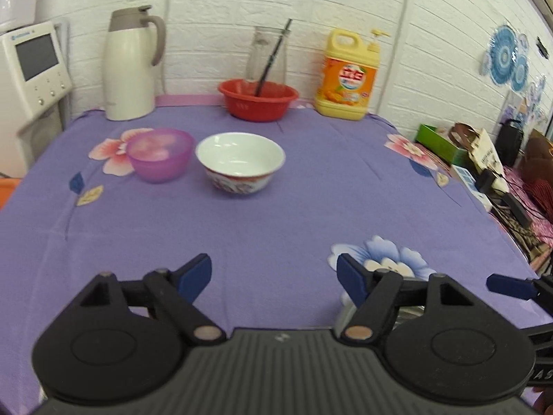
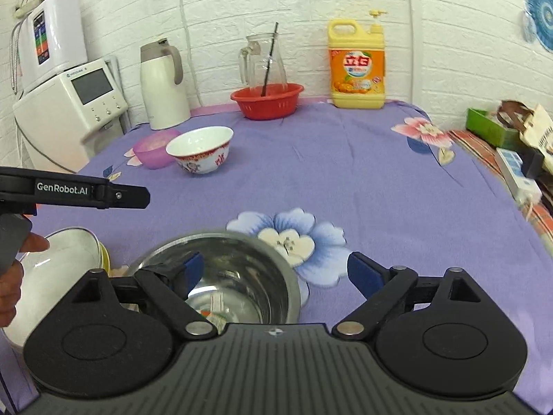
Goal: Organize plates and bowls
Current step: 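Grasp the rim of the white red-patterned bowl with the left tool, then lower the white bowl into the steel bowl and open the left tool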
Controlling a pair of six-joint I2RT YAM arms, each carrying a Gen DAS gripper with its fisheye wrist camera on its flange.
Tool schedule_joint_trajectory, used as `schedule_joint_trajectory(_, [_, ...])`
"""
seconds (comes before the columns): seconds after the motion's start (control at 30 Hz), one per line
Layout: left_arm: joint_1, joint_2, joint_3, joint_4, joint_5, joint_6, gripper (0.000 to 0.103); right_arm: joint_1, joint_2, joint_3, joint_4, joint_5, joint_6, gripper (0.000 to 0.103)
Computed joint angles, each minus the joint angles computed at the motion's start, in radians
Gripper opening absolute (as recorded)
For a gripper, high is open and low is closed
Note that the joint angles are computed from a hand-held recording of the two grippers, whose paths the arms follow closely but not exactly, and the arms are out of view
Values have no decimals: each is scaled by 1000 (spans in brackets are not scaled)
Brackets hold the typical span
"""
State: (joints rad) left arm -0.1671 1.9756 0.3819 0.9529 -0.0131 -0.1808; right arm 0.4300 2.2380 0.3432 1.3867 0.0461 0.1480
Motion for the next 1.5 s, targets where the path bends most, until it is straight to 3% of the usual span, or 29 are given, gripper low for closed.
schedule_joint_trajectory(0.2, [100,-30,63,-60,59,13,73,-31,-167,123,-256,-15,-107,103])
schedule_joint_trajectory(0.4, [150,15,227,-178,104,-41,73,-54,-166,383,-549,-95,-194,103])
schedule_joint_trajectory(0.77, [234,296,690,-481,255,-371,73,-85,216,1166,-1085,-277,-254,103])
schedule_joint_trajectory(0.97, [213,388,865,-596,184,-371,73,-70,439,1564,-1353,-312,-292,103])
schedule_joint_trajectory(1.1, [200,446,970,-683,156,-353,70,-51,525,1726,-1478,-326,-336,103])
schedule_joint_trajectory(1.17, [199,467,989,-681,170,-356,56,-41,545,1762,-1509,-325,-358,103])
schedule_joint_trajectory(1.27, [201,481,995,-647,194,-373,46,-36,554,1775,-1509,-345,-362,103])
schedule_joint_trajectory(1.37, [198,485,1008,-653,209,-378,44,-29,535,1746,-1502,-371,-355,81])
schedule_joint_trajectory(1.5, [189,466,987,-661,201,-359,44,-9,475,1638,-1445,-337,-361,82])
